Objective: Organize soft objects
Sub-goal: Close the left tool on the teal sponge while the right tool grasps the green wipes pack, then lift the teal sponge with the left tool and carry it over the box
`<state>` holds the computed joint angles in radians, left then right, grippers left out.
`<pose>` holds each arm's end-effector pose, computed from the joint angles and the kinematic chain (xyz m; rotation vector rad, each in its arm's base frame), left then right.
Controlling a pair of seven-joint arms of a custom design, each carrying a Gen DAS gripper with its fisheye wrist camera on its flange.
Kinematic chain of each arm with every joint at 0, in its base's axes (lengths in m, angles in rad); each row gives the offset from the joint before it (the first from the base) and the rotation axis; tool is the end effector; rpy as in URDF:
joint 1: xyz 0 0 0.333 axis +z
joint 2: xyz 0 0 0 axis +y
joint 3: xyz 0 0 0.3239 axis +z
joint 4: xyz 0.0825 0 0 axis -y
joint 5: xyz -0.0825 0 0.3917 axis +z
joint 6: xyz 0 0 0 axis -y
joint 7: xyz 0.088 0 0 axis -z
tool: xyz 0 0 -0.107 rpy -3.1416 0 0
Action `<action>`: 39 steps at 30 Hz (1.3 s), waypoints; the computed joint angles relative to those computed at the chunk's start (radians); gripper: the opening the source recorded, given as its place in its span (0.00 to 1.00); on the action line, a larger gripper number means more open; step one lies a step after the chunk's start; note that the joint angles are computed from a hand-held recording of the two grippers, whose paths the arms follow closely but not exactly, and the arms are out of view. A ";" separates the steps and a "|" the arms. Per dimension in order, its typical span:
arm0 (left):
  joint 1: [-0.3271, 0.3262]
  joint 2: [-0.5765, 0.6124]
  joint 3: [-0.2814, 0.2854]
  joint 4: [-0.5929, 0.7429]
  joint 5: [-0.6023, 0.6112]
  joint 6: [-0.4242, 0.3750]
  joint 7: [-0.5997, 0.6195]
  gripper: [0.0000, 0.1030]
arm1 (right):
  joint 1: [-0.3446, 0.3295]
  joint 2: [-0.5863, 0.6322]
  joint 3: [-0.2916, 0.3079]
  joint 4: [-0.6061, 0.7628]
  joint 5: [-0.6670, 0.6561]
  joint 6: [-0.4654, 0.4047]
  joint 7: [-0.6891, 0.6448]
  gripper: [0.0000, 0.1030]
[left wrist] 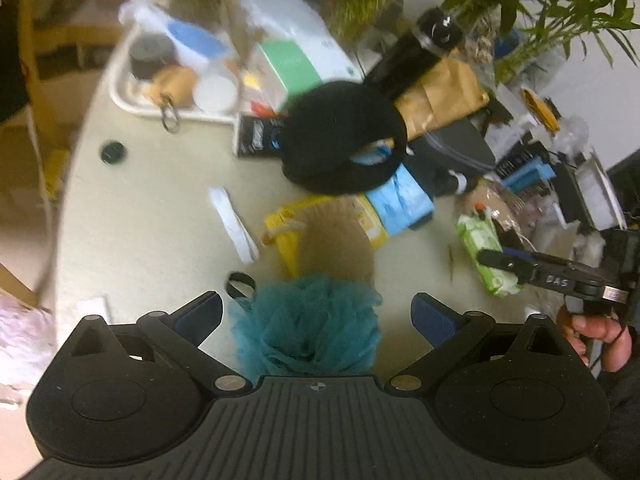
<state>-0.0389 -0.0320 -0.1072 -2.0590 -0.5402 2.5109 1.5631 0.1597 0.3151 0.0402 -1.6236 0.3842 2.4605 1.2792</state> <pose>0.5815 -0.0820 0.5060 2.3309 -1.8609 0.9637 0.6903 0.1359 0.5027 -2.0120 1.5623 -0.2105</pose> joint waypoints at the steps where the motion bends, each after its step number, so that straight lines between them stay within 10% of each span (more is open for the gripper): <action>1: 0.001 0.014 0.003 0.012 -0.020 -0.020 0.015 1.00 | -0.004 -0.008 0.002 -0.009 0.012 0.005 -0.004 0.49; 7: 0.033 0.086 -0.003 0.072 -0.076 -0.134 0.030 0.78 | -0.016 -0.033 0.006 -0.038 0.058 0.025 -0.021 0.49; 14: 0.067 0.162 -0.028 0.143 -0.076 -0.210 0.032 0.77 | -0.020 -0.032 0.010 -0.033 0.088 0.016 -0.048 0.50; 17: 0.075 0.190 -0.039 0.166 -0.058 -0.233 0.018 0.59 | -0.022 -0.030 0.012 -0.030 0.099 0.012 -0.060 0.50; 26: 0.063 0.176 -0.059 0.162 0.007 -0.177 0.035 0.17 | -0.025 -0.031 0.011 -0.029 0.115 0.005 -0.076 0.50; 39: 0.008 0.056 -0.045 0.067 0.208 -0.021 -0.070 0.10 | -0.027 -0.062 0.017 -0.060 0.158 0.049 -0.127 0.49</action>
